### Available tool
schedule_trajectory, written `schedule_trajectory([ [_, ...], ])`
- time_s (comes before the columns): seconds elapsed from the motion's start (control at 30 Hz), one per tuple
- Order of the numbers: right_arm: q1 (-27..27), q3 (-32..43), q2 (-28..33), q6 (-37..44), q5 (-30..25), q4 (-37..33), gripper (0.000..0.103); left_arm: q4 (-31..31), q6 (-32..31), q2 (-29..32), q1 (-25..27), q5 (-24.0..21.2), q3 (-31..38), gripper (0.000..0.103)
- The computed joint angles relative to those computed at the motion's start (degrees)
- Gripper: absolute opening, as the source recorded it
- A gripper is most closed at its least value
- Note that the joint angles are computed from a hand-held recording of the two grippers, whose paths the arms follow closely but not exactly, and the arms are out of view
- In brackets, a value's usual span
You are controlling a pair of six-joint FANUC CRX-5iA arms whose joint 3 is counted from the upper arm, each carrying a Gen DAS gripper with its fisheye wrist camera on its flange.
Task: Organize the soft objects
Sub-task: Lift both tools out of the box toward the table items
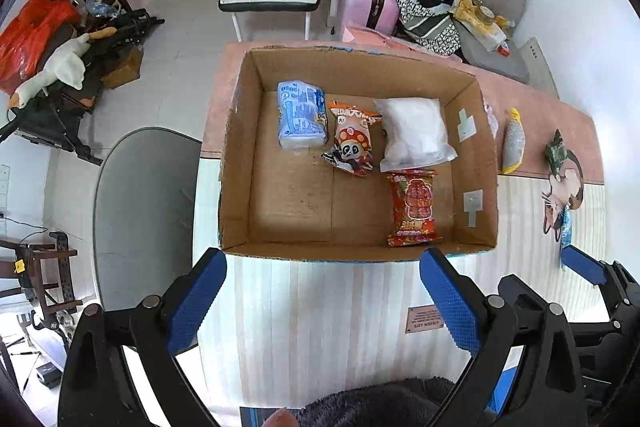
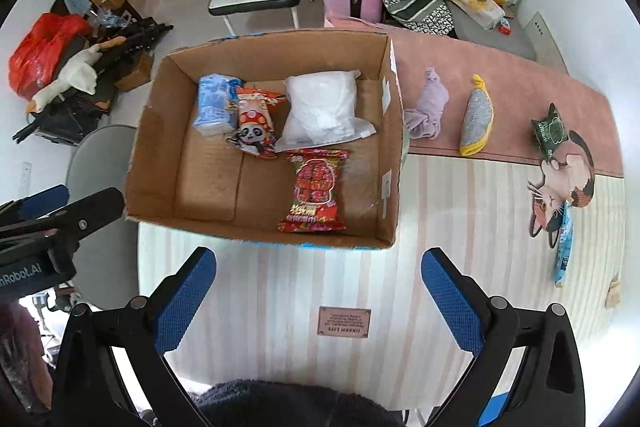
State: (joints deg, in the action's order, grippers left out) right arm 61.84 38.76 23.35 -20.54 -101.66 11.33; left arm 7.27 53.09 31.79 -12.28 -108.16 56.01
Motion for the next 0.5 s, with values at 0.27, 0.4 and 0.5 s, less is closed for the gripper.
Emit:
schedule_trajectory([
  [0.27,3.33,-6.85,-5.03,-4.99,4.51,5.77,0.103,1.42,0.41,-3.29,-2.18,2.17,-2.08,0.099],
  [0.4,5.83,-13.89,-10.48,-12.36,3.02,8.02,0.103,1.79,1.16,-2.97,-6.59,3.12,-1.28,0.099],
  [0.5,7.75,-20.69,-16.48,-19.33,1.69,7.34,0.103,2.46,2.09,-1.04,-11.03,2.84,0.35,0.099],
])
